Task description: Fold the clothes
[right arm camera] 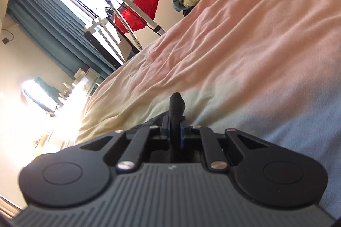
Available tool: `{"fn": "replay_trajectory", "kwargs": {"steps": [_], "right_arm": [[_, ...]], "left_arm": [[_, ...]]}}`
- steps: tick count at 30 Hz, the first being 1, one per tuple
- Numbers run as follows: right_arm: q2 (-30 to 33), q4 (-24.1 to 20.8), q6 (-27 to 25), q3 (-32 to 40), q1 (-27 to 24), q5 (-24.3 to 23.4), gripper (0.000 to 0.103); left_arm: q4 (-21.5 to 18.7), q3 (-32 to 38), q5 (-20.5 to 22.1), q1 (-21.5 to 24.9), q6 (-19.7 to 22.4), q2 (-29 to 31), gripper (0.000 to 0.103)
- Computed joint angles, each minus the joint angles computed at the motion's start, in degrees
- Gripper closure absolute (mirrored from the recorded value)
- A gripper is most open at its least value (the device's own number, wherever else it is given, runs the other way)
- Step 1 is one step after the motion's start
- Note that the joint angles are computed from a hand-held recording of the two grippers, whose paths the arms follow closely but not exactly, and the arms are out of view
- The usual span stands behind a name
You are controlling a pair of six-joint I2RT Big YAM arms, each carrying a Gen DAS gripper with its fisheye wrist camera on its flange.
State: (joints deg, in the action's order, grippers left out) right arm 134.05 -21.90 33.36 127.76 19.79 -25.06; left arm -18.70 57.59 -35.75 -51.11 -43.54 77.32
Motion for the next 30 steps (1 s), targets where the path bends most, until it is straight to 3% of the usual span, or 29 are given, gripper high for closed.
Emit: {"fn": "replay_trajectory", "kwargs": {"steps": [3, 5, 12, 16, 18, 21, 25, 29, 30], "right_arm": [[-5.72, 4.73, -8.45, -6.72, 1.47, 7.56, 0.096], [-10.09, 8.99, -9.82, -11.97, 1.63, 10.09, 0.096], [-27.91, 23.23, -5.23, -31.43, -1.82, 13.47, 0.097], [-37.89, 26.58, -3.74, -42.62, -5.98, 14.0, 0.097], [-42.03, 25.11, -2.57, -47.3, -9.02, 12.88, 0.097], [-46.04, 19.21, 2.99, -52.69, -14.75, 10.41, 0.096], [-47.68, 14.93, 12.37, -58.96, -20.43, 6.06, 0.096], [-46.99, 8.11, 13.01, -61.05, -22.66, 4.2, 0.096], [-46.72, 8.32, 14.26, -61.51, -23.05, 3.15, 0.096]], "left_arm": [[2.3, -0.86, -0.09, -0.03, -0.36, -1.09, 0.098], [3.46, -1.29, -0.8, -0.36, -0.27, -1.77, 0.098], [5.29, -1.82, -2.95, -1.83, -1.38, -3.47, 0.098], [4.36, -0.7, -5.9, -2.86, -2.14, -2.6, 0.097], [4.02, 0.01, -5.75, -2.87, -1.42, -1.9, 0.097], [2.47, 0.74, -5.83, -3.19, -0.6, -1.05, 0.096], [-0.37, 1.7, -5.24, -3.59, -1.06, 0.03, 0.095], [-3.59, 2.91, -5.31, -4.0, -0.76, 1.41, 0.092], [-4.12, 3.09, -5.34, -4.15, -0.89, 1.57, 0.092]]}}
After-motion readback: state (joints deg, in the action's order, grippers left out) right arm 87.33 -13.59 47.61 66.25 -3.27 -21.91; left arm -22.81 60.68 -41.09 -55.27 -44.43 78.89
